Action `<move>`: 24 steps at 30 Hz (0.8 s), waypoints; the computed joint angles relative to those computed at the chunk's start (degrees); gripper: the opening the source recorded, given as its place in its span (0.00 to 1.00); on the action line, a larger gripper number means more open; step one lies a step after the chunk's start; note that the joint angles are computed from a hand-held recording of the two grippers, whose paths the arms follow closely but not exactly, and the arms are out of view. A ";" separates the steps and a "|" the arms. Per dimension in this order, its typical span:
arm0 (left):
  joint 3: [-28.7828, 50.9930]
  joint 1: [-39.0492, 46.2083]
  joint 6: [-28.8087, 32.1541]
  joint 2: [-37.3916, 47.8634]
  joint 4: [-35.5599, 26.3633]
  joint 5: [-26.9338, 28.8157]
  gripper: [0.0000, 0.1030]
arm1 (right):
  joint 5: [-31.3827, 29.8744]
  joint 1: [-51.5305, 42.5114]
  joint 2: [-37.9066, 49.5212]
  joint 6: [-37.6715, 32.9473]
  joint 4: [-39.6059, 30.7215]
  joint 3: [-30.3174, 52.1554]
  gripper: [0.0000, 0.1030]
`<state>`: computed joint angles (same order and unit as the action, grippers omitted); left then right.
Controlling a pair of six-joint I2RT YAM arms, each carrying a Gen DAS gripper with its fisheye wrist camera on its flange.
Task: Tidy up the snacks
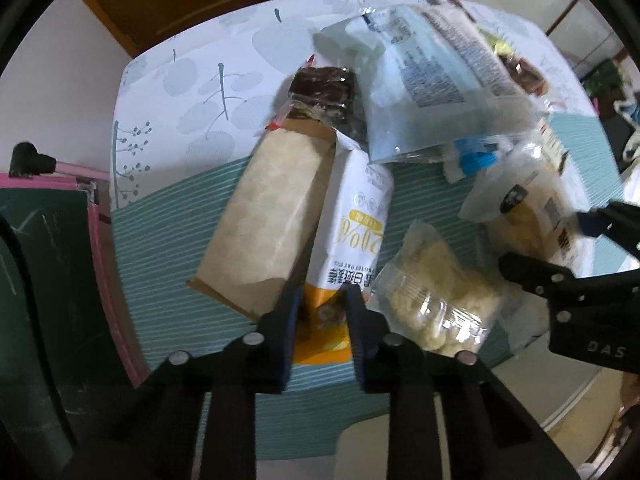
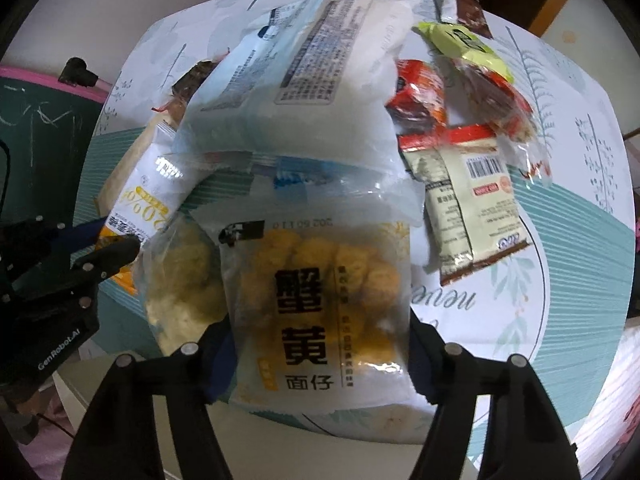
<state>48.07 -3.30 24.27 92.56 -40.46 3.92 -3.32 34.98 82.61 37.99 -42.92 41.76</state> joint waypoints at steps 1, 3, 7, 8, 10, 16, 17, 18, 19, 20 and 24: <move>-0.05 0.59 0.21 -0.56 -0.44 1.24 0.15 | -0.24 -0.22 -0.80 0.19 0.06 -0.50 0.67; -0.66 1.44 0.82 -1.92 -0.71 2.02 0.13 | -0.56 -0.87 -3.18 0.35 -0.54 -1.60 0.67; -2.17 3.36 1.76 -5.30 -1.77 3.56 0.12 | -0.93 -1.62 -9.15 1.18 -2.20 -3.49 0.67; -2.39 3.96 2.23 -6.16 -2.08 3.77 0.12 | -0.93 -1.72 -11.02 1.48 -2.86 -3.83 0.67; -3.12 4.19 2.02 -8.80 -2.90 4.25 0.12 | -1.16 -3.67 -15.68 0.15 -5.60 -4.70 0.67; -2.49 4.81 1.87 -17.06 -7.27 5.86 0.11 | 0.00 -4.91 -22.48 0.28 -10.05 -4.06 0.67; -1.37 4.92 1.91 -17.55 -8.27 6.12 0.11 | 0.40 -5.09 -23.67 0.38 -10.88 -3.79 0.67; -0.94 4.96 1.77 -18.97 -9.31 6.60 0.11 | 1.00 -3.98 -24.49 1.61 -11.57 -3.52 0.67; -0.53 4.68 1.41 -20.84 -10.82 7.03 0.11 | 1.25 -4.06 -25.45 1.75 -12.42 -3.24 0.67; 0.49 5.43 2.07 -20.89 -11.24 7.66 0.11 | 1.61 -4.04 -26.42 1.98 -13.36 -2.71 0.67; 3.66 6.96 3.61 -24.10 -15.07 10.04 0.11 | 3.48 -1.86 -27.91 3.79 -15.62 -0.27 0.67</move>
<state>51.73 3.65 27.89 68.46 -55.53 13.96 0.16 33.11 54.70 41.78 -58.54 41.49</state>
